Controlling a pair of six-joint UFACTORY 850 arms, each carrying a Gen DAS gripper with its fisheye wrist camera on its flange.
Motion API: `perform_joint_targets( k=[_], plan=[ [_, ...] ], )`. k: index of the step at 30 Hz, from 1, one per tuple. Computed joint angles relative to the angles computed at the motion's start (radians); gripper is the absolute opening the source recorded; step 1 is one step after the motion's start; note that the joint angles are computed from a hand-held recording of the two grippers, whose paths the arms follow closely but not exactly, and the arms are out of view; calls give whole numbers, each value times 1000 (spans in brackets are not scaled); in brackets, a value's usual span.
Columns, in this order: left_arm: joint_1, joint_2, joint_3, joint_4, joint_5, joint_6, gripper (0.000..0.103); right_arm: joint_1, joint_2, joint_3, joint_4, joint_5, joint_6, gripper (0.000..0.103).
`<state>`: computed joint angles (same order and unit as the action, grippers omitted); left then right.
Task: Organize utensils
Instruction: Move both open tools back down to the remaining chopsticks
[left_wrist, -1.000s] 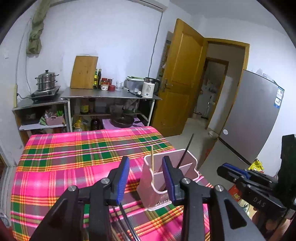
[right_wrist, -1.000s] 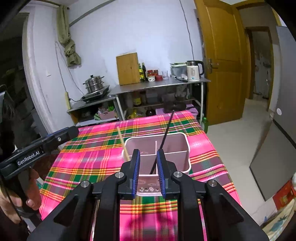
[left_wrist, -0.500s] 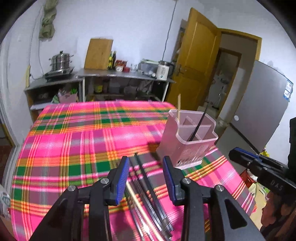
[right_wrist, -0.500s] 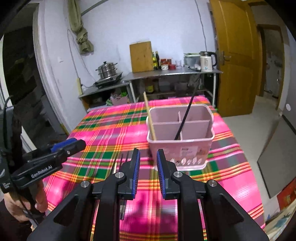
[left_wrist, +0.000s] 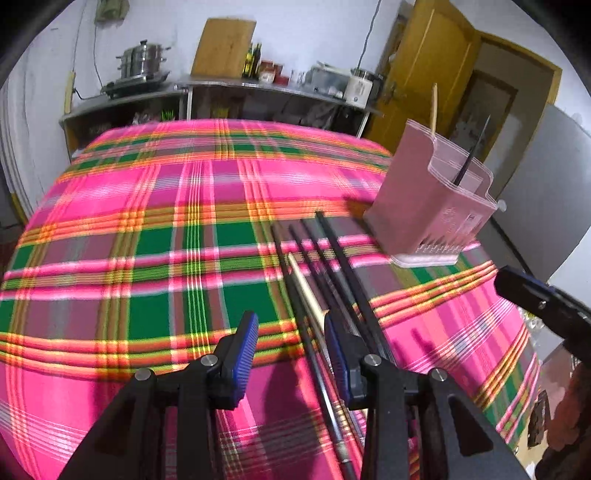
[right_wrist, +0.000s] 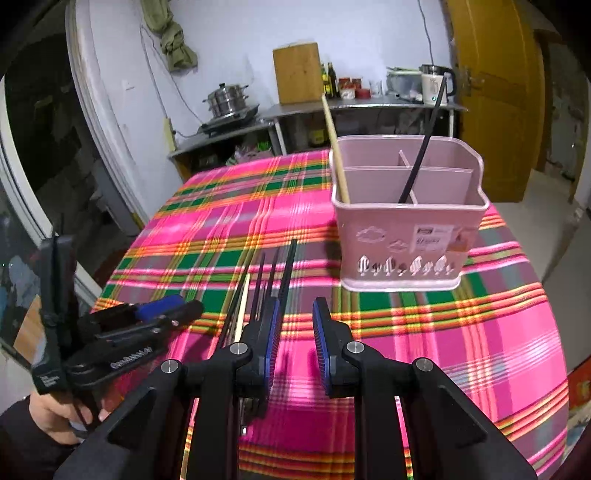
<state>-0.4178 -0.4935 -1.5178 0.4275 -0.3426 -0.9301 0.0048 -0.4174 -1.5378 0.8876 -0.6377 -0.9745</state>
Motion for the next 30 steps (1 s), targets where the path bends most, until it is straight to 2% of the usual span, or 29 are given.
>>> perform_joint_targets(
  k=[5, 9, 14, 20, 23, 25, 27, 30],
  plan=[
    [0, -42, -30, -21, -34, 22, 37, 11, -28, -13, -31, -5, 25, 19],
    [-12, -54, -37, 79, -52, -48, 37, 16, -45, -20, -41, -8, 35, 19],
    [-15, -72, -64, 99, -64, -60, 38, 26, -67, -33, -55, -10, 54, 19],
    [-28, -95, -97, 154, -114, -74, 39, 39, -85, -44, -69, -10, 61, 19],
    [-28, -90, -90, 168, -119, -79, 32, 44, -100, -54, -75, -9, 70, 19],
    [-22, -83, -81, 160, -122, -73, 21, 50, -115, -69, -86, -7, 79, 19],
    [-14, -74, -70, 140, -115, -58, 14, 57, -138, -92, -103, -10, 97, 19],
    [1, -58, -48, 101, -96, -30, 14, 72, -170, -126, -141, -7, 129, 19]
  ],
)
